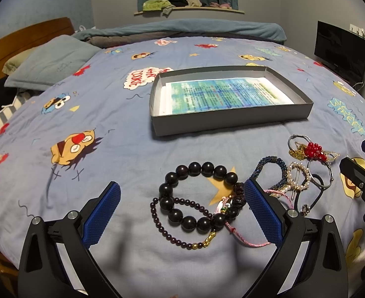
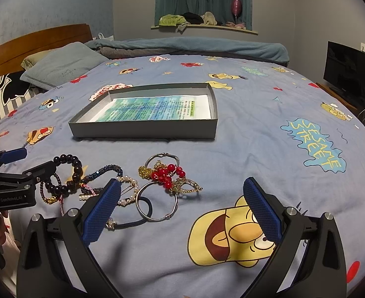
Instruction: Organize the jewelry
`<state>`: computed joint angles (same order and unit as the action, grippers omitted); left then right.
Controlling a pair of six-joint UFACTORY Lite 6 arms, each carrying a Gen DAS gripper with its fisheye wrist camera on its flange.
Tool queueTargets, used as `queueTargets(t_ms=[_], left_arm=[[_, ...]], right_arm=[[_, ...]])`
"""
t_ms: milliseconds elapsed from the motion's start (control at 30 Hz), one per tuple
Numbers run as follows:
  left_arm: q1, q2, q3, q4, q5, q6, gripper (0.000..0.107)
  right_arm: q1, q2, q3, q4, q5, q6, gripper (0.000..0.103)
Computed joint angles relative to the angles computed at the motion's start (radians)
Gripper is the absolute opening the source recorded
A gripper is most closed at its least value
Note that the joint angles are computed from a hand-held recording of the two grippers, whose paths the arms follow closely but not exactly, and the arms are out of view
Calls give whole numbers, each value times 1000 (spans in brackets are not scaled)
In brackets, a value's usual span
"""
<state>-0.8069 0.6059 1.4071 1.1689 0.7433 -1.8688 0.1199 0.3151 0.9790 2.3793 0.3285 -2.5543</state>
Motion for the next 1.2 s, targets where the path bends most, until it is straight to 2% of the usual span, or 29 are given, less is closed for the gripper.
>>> queueTargets(t_ms=[133,333,533,667,733,833,900,1067,1200], left_arm=[[0,-4,-4,0,-9,-1,99],[8,-46,-68,101,-68,-90,99],[29,-87,-127,174,-42,-135,99],[81,-115,-176,186,-122,-130,95],[89,-120,-194,210,-129,-134,94],[103,-122,-208,238,-159,-128,79],[122,-104,-195,219,-200,-82,63],[150,-64,-162,176,-272,-19,45],[160,-20,-120,128,-282,39,41]], right_arm=[[2,5,3,1,-1,-1,98],[1,36,35,-122,3,110,97],[-31,105,114,-342,34,334,97],[-43,140,157,-427,38,428,89],[-46,153,176,-481,35,486,84],[-61,167,194,-567,48,582,73],[-74,173,201,-619,70,639,67],[-96,187,216,-688,86,725,53],[-108,200,232,-740,93,785,45]])
